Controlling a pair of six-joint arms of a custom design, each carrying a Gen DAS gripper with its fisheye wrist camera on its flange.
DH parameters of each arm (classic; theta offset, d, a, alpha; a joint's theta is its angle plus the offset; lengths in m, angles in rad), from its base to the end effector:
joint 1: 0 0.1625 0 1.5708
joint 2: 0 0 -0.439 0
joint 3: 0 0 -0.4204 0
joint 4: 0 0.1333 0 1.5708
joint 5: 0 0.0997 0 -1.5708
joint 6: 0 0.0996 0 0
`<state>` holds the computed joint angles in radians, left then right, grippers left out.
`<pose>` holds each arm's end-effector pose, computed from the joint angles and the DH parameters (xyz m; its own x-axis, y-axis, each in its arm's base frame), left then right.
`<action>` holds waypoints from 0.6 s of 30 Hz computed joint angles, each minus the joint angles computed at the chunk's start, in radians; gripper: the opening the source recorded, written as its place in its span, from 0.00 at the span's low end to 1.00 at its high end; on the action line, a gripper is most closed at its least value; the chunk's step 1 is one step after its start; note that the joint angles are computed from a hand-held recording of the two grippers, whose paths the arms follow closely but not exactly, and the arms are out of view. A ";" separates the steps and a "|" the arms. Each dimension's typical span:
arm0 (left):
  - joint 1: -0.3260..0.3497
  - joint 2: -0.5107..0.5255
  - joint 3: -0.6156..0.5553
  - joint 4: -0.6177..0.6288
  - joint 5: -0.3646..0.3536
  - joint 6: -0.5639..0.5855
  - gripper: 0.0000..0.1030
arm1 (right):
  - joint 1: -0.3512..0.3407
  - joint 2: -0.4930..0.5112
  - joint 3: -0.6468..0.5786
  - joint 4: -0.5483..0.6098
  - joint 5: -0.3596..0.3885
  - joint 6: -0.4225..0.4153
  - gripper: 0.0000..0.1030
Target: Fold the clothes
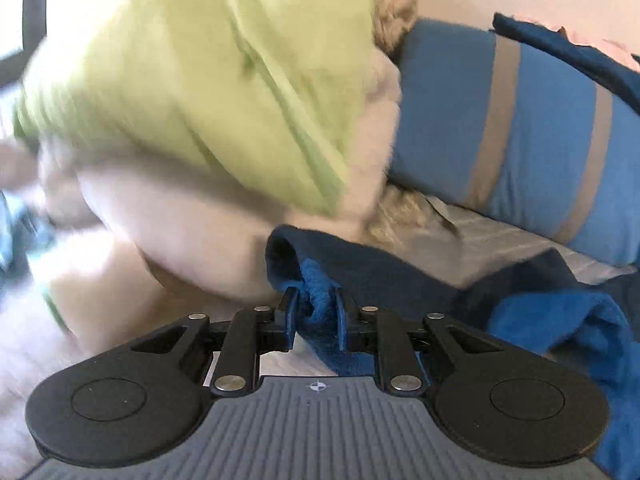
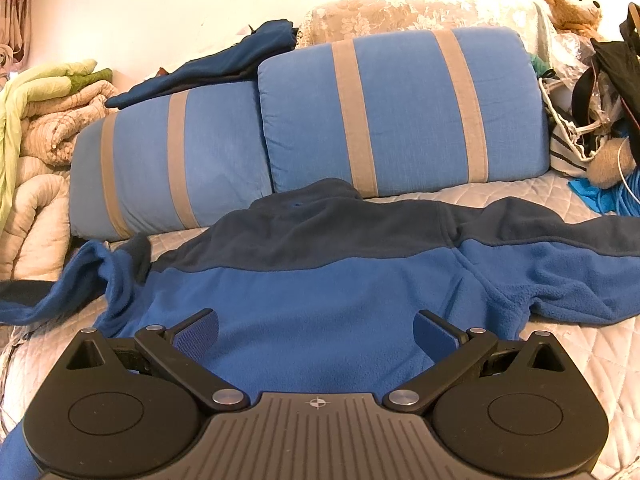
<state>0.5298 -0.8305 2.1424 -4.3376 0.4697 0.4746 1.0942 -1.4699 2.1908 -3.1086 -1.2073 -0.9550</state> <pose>-0.2074 -0.3789 0.1845 -0.4308 -0.7188 -0.5456 0.3335 0.4350 -0.8364 -0.0777 -0.5182 0.3307 -0.8047 -0.3819 0.4545 -0.5936 0.5133 -0.6198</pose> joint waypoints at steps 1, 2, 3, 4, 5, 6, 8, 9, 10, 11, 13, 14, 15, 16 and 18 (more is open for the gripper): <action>-0.010 -0.014 0.021 0.042 0.021 -0.030 0.19 | -0.001 0.000 -0.001 0.001 0.001 0.001 1.00; -0.020 -0.030 0.042 0.076 0.045 -0.057 0.19 | -0.001 0.000 -0.001 0.002 0.002 0.001 1.00; -0.027 -0.043 0.059 0.099 0.069 -0.080 0.19 | -0.002 0.000 -0.001 0.004 0.003 0.001 1.00; -0.035 -0.056 0.076 0.120 0.093 -0.101 0.19 | -0.003 -0.001 -0.001 0.004 0.004 0.002 1.00; -0.043 -0.069 0.091 0.135 0.116 -0.117 0.19 | -0.003 -0.001 -0.002 0.005 0.004 0.003 1.00; -0.053 -0.082 0.105 0.133 0.137 -0.128 0.18 | -0.002 -0.001 -0.002 0.006 0.004 0.003 1.00; -0.074 -0.106 0.133 0.117 0.170 -0.139 0.18 | -0.002 0.000 -0.003 0.007 0.004 0.003 1.00; -0.085 -0.115 0.148 0.106 0.184 -0.143 0.18 | -0.003 -0.001 -0.003 0.007 0.005 0.003 1.00; -0.099 -0.119 0.163 0.098 0.198 -0.147 0.18 | -0.004 -0.001 -0.002 0.006 0.006 0.002 1.00; -0.109 -0.119 0.173 0.098 0.207 -0.152 0.18 | -0.004 -0.001 -0.002 0.005 0.007 0.002 1.00; -0.131 -0.120 0.192 0.097 0.225 -0.160 0.18 | -0.005 0.000 0.000 0.003 0.007 0.001 1.00; -0.142 -0.119 0.197 0.100 0.236 -0.159 0.18 | -0.005 0.000 -0.001 0.005 0.007 0.001 1.00; -0.145 -0.120 0.199 0.104 0.239 -0.160 0.18 | -0.005 -0.001 -0.002 0.007 0.006 0.001 1.00; -0.153 -0.126 0.206 0.099 0.247 -0.154 0.18 | -0.004 0.000 -0.003 0.008 0.005 0.002 1.00; -0.156 -0.129 0.214 0.085 0.253 -0.145 0.18 | -0.004 0.001 -0.005 0.009 0.003 0.003 1.00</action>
<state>0.3733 -0.9595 2.3564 -4.2525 0.7230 0.3296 1.0903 -1.4691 2.1861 -3.0994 -1.2042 -0.9522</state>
